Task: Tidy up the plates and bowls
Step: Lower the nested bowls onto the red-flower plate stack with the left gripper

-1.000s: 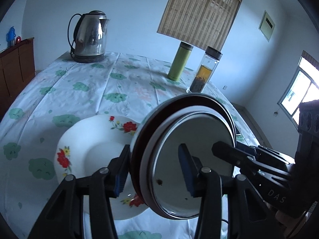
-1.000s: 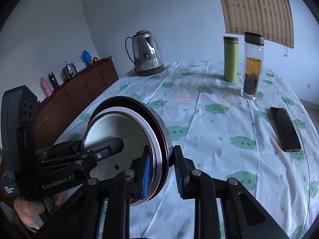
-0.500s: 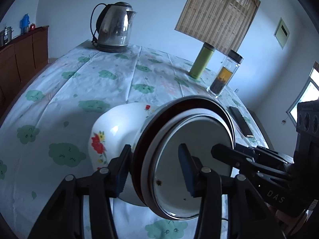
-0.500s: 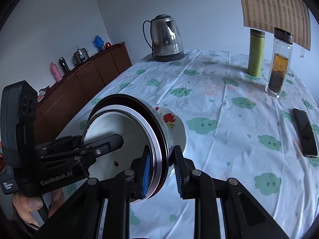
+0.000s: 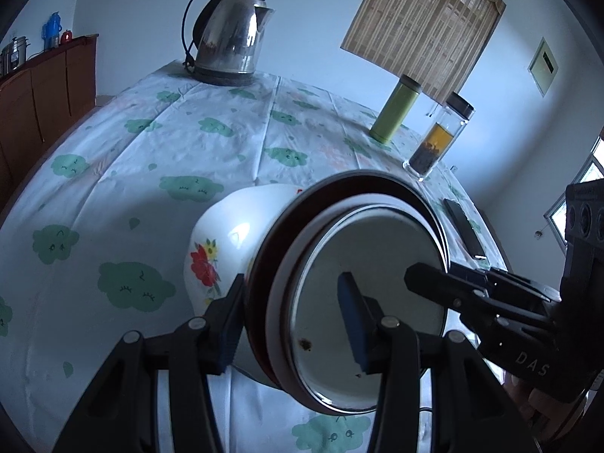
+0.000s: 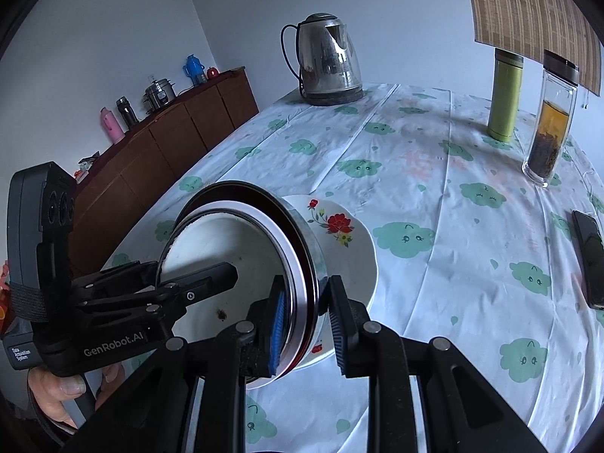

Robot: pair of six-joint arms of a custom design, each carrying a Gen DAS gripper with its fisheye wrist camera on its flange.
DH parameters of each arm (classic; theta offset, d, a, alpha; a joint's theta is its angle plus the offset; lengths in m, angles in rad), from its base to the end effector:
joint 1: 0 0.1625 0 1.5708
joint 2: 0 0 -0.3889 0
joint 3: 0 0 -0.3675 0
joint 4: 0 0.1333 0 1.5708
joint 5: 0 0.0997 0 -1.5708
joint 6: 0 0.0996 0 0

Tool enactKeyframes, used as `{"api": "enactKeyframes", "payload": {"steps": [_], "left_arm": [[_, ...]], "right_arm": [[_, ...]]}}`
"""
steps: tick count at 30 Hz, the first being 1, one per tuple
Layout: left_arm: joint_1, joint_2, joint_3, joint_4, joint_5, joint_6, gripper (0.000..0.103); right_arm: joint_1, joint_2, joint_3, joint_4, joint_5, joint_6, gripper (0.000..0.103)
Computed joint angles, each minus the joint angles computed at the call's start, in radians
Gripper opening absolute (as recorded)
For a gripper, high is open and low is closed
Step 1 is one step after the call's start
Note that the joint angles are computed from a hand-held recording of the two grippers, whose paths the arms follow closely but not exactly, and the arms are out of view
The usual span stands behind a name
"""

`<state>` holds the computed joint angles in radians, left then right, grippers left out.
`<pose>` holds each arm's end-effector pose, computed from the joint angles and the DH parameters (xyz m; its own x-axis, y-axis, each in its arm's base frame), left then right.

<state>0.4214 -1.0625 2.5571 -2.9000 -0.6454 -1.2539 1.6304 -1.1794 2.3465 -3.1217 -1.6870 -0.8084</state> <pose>-0.1919 -0.3193 0.0603 -0.8945 -0.1956 -0.4020 0.1607 0.6984 -0.6974 0.1467 -0.4142 0.1296 -0.6466 -0.6803 0.3450 -0.7570 0.6278 -0.1809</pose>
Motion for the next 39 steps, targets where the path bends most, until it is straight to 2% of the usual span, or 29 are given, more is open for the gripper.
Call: {"api": "enactKeyframes", "payload": {"steps": [11, 19, 39], "left_arm": [[0.010, 0.011, -0.013, -0.003, -0.002, 0.017, 0.045], [0.058, 0.035, -0.031, -0.054, -0.020, 0.087, 0.045], [0.107, 0.083, -0.059, -0.122, -0.010, 0.168, 0.047]], "right_arm": [[0.002, 0.005, -0.001, -0.008, -0.004, 0.004, 0.024], [-0.011, 0.040, -0.036, 0.003, -0.008, 0.020, 0.024], [-0.025, 0.095, -0.073, -0.028, 0.024, 0.035, 0.024]]}}
